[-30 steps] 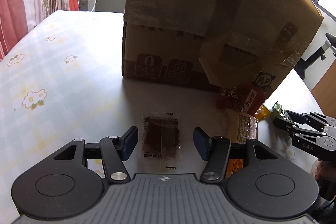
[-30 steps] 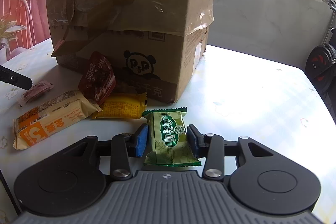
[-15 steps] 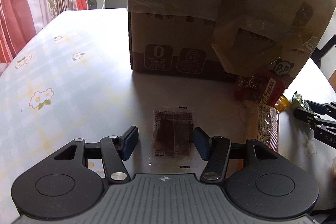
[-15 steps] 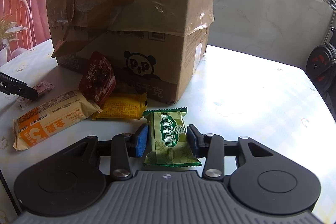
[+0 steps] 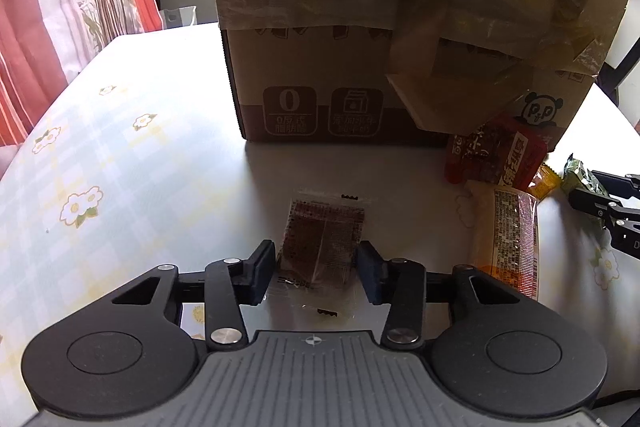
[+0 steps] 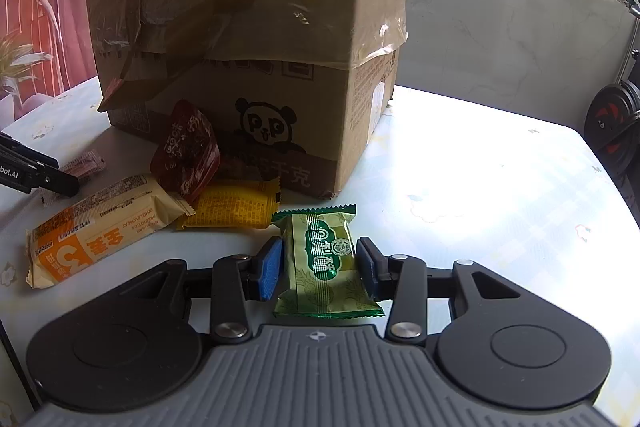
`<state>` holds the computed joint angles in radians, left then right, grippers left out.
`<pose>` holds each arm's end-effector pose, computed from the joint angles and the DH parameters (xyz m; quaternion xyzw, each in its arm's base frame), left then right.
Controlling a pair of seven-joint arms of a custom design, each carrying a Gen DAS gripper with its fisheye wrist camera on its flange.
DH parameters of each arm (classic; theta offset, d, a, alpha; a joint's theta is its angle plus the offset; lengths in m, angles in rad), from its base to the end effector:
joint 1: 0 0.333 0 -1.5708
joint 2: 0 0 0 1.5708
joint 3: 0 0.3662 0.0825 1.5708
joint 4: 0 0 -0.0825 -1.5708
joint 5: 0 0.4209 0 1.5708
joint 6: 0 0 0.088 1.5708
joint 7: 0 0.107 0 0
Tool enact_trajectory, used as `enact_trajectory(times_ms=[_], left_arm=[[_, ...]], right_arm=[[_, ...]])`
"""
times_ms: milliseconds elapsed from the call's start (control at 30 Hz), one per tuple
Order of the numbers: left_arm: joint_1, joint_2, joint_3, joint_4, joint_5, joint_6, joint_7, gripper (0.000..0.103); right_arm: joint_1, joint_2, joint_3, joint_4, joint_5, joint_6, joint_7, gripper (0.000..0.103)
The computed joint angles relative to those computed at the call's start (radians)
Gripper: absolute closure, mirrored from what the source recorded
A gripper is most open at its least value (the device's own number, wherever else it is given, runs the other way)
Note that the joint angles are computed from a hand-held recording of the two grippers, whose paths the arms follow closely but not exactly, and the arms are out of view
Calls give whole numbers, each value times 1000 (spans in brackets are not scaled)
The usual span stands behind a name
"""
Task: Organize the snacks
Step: 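Grasp the green cake packet with the right tool while the left tool grasps the brown packet, then lift both packets over the box and open both tools to drop them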
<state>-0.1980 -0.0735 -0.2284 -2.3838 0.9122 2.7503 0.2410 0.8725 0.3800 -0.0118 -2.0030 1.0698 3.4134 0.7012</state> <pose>0.4750 -0.2520 0.4091 -0.7074 0.6287 -0.2152 0.2409 0.5027 0.4331 0.3740 -0.7860 0.4322 -0.2163 0.3854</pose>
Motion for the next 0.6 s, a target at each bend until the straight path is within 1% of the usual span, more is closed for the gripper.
enact_trajectory(times_ms=[67,133,233,400,500,567,600], left_arm=[[2,-6,2,-7,-3,14,-2,60],[5,-11,5,-15,-9,29,1,61],[8,-23,3,-25,-17,29,-8,61],[31,-61,-5,-41,53,40,-102,61],[43,-84,-10,-50,89,43,-151,61],[53,-105,-14,-58,111,41,-188,61],[58,-115,-16,-62,124,40,-208,61]], right_arm=[[-3,0,2,-1,-3,1,2,60],[-5,-1,5,-2,-6,1,4,60],[-9,-2,8,-4,-9,2,6,60],[-22,-3,22,-7,-20,5,16,60],[-17,-5,19,-8,-18,4,17,60],[-59,-14,62,-21,-57,7,34,61],[-90,-19,96,-34,-88,28,55,61]])
